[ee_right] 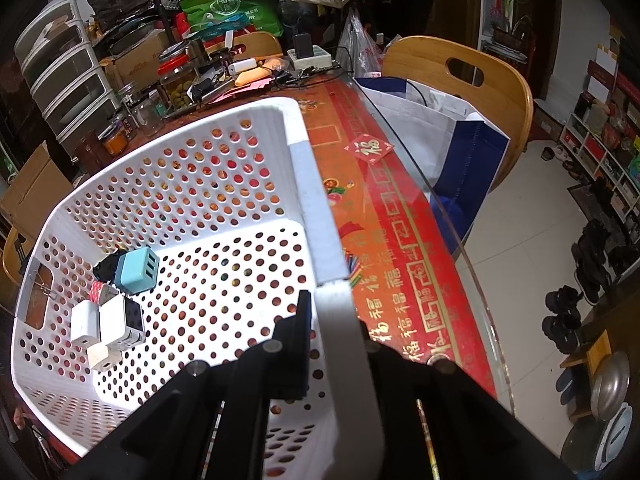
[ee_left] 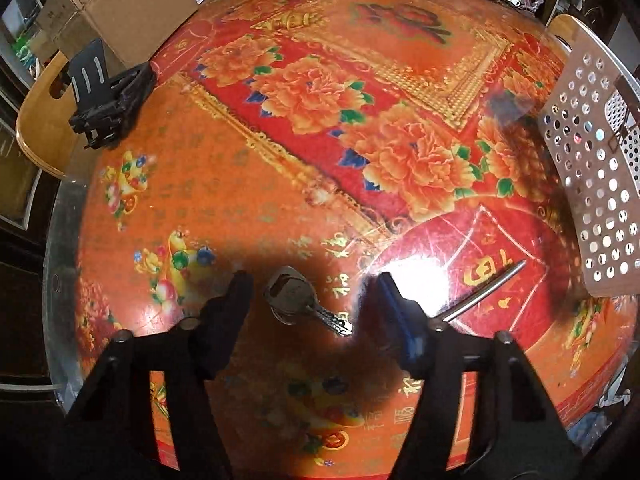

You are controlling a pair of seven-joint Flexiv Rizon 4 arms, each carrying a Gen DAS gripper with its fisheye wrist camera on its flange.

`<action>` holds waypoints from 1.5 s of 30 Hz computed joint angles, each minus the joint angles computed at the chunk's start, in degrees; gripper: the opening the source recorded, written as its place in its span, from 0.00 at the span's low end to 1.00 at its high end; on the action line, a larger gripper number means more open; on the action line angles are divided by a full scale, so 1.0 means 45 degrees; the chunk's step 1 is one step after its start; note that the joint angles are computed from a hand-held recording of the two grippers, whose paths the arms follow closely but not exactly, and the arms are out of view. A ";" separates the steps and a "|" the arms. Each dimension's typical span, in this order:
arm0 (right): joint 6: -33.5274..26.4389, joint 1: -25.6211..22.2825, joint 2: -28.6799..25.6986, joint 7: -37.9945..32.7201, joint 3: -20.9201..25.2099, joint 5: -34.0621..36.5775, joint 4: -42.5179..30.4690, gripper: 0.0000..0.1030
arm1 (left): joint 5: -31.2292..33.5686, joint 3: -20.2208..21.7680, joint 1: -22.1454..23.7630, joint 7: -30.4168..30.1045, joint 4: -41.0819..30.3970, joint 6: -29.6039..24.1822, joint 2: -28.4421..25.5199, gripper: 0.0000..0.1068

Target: Organize rigid objects

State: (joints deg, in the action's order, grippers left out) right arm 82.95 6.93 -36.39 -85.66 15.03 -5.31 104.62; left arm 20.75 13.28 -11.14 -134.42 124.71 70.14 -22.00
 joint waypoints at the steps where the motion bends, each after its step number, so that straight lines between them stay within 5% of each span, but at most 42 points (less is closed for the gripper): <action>1: 0.0003 -0.0002 0.0006 -0.0001 -0.0002 0.0010 0.0010 0.08 | 0.0003 0.0016 -0.0026 -0.0066 0.0022 -0.0017 0.0042 0.44; 13: -0.0050 -0.0027 0.0011 -0.0058 0.0030 0.0069 -0.0024 0.08 | -0.0022 0.0038 0.0153 -0.0178 0.0307 0.0073 0.0285 0.05; 22: -0.0090 -0.0009 0.0016 -0.0083 0.0012 0.0097 -0.0052 0.08 | 0.1329 0.0364 -0.0415 -0.1231 0.0062 -0.0541 0.0760 0.02; 34: -0.0113 -0.0063 0.0006 -0.0172 0.0070 0.0172 -0.0085 0.08 | 0.3032 -0.0511 0.0101 -0.2427 -0.0103 -0.1446 0.2109 0.01; 45: -0.0088 -0.0098 0.0000 -0.0259 0.0158 0.0243 -0.0083 0.08 | 0.0556 -0.0817 0.0993 -0.0469 0.0538 -0.0112 0.0823 0.02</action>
